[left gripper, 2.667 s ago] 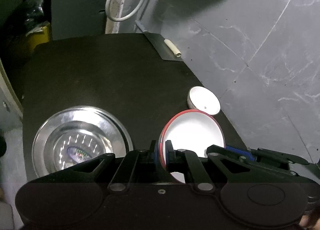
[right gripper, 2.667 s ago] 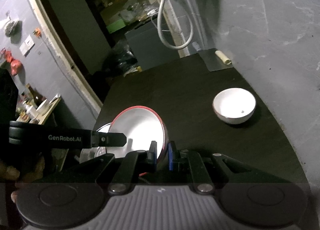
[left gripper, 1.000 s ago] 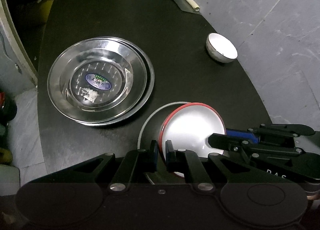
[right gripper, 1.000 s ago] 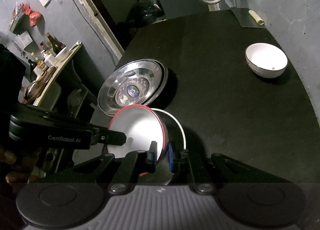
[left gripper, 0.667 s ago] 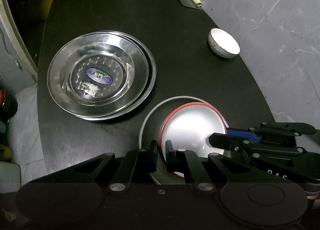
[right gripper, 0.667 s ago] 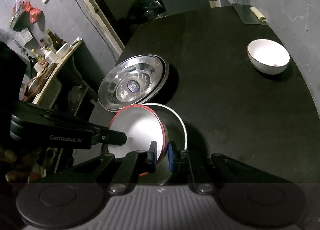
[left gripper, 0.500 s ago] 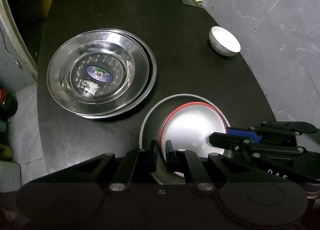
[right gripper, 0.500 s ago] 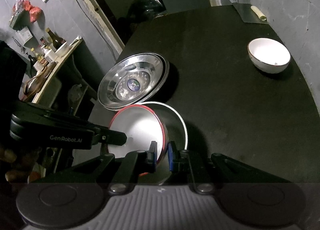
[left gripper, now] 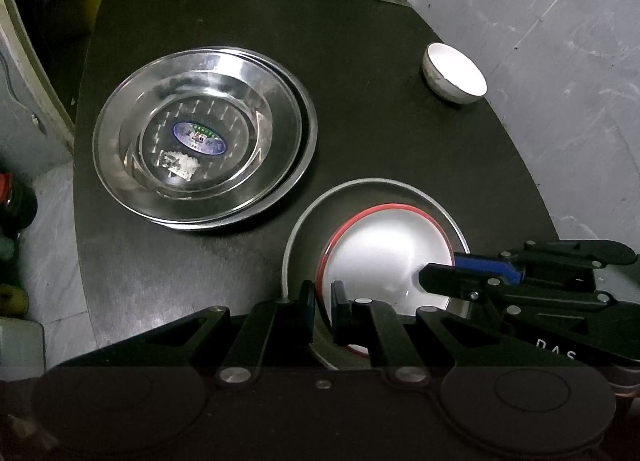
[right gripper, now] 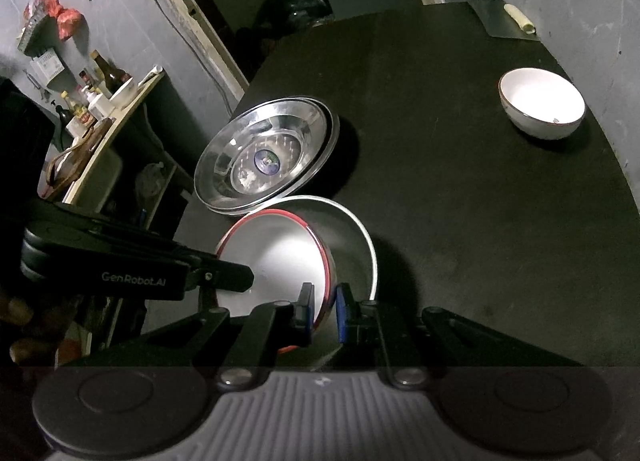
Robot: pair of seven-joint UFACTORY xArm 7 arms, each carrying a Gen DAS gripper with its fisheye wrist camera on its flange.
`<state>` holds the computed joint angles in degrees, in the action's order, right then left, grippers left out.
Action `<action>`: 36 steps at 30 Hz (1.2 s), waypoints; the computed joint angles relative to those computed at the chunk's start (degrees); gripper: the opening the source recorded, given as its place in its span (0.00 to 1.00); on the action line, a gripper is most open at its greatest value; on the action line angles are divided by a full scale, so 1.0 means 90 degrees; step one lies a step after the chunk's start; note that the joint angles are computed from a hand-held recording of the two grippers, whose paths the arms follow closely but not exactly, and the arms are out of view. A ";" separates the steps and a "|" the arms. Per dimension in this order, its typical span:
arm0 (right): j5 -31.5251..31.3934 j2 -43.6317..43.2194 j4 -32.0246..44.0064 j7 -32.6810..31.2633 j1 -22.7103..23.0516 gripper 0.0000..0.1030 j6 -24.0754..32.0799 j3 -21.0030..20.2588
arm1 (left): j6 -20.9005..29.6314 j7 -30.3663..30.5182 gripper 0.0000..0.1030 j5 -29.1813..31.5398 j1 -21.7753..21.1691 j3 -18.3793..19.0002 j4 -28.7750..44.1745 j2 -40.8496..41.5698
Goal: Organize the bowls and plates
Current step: 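Lower the white bowl into the steel bowl and open the left tool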
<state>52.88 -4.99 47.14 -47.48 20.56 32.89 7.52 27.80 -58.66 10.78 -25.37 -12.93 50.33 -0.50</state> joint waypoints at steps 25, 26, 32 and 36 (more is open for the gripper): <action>0.0023 0.0034 -0.0003 0.0051 -0.0024 0.15 -0.0016 0.0021 | -0.0093 0.0012 0.12 -0.0047 -0.0004 0.0006 -0.0055 -0.0030; 0.0047 0.0022 -0.0015 0.0039 -0.0021 0.15 -0.0034 0.0019 | -0.0094 -0.0018 0.13 -0.0016 -0.0002 0.0002 -0.0060 -0.0040; 0.0144 -0.0039 -0.0065 -0.0015 -0.0006 0.16 -0.0105 -0.0002 | -0.0113 -0.0145 0.14 0.0150 0.0031 -0.0009 -0.0088 -0.0115; 0.0291 -0.0096 -0.0095 -0.0132 0.0012 0.21 -0.0134 -0.0033 | -0.0199 -0.0310 0.16 0.0278 0.0061 -0.0019 -0.0156 -0.0177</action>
<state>55.50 -5.85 46.28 -48.67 20.67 31.69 7.22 26.01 -61.45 13.28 -24.81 -13.10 48.93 -2.09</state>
